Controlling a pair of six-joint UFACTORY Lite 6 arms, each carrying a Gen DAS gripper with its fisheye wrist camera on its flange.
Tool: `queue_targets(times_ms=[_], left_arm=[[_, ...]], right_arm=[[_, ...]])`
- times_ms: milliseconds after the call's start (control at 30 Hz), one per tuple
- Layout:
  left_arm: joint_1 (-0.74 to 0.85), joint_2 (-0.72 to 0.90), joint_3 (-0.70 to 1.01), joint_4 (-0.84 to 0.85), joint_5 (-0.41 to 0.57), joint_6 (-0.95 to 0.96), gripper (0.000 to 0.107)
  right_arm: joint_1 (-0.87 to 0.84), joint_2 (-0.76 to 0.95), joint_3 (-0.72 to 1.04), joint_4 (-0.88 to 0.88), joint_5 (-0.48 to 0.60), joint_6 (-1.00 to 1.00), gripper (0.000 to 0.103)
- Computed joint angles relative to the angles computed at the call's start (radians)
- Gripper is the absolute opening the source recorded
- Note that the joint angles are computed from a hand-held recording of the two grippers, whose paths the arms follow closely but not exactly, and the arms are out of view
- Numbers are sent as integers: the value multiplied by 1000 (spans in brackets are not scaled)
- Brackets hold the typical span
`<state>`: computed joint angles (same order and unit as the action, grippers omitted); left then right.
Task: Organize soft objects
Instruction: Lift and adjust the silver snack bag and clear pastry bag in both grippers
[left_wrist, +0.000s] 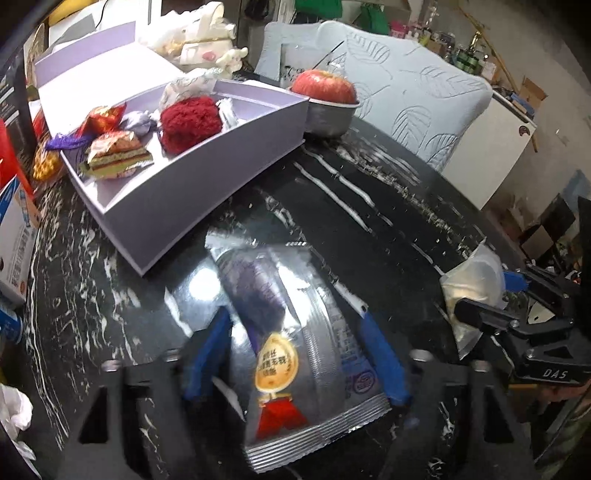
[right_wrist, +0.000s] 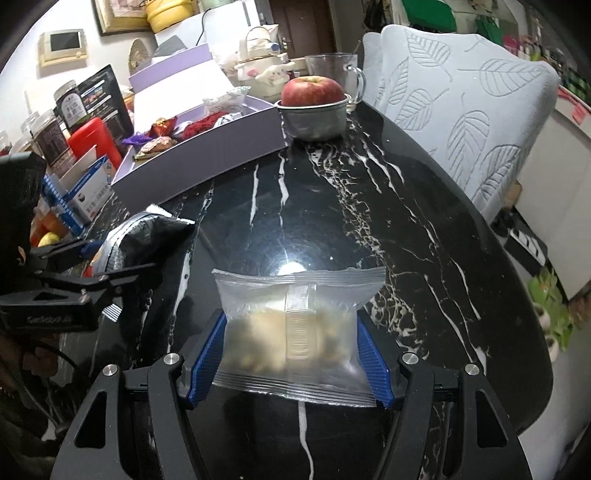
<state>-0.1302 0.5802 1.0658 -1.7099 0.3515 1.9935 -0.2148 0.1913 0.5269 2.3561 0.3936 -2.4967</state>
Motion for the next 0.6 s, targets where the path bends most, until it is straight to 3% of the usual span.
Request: queue_targets(times_ms=[33, 133, 433, 600], left_arm=[[-3, -7, -12, -40, -10, 41, 52], [-14, -35, -51, -93, -35, 118, 50], [-16, -165, -244, -206, -3, 289, 50], [-29, -243, -354, -310, -2, 403, 50]], right_arm=[[2, -5, -6, 9, -1, -8, 68], [8, -21, -26, 36, -2, -27, 68], [33, -115, -137, 97, 12, -76, 68], [89, -190, -227, 218, 21, -168, 68]])
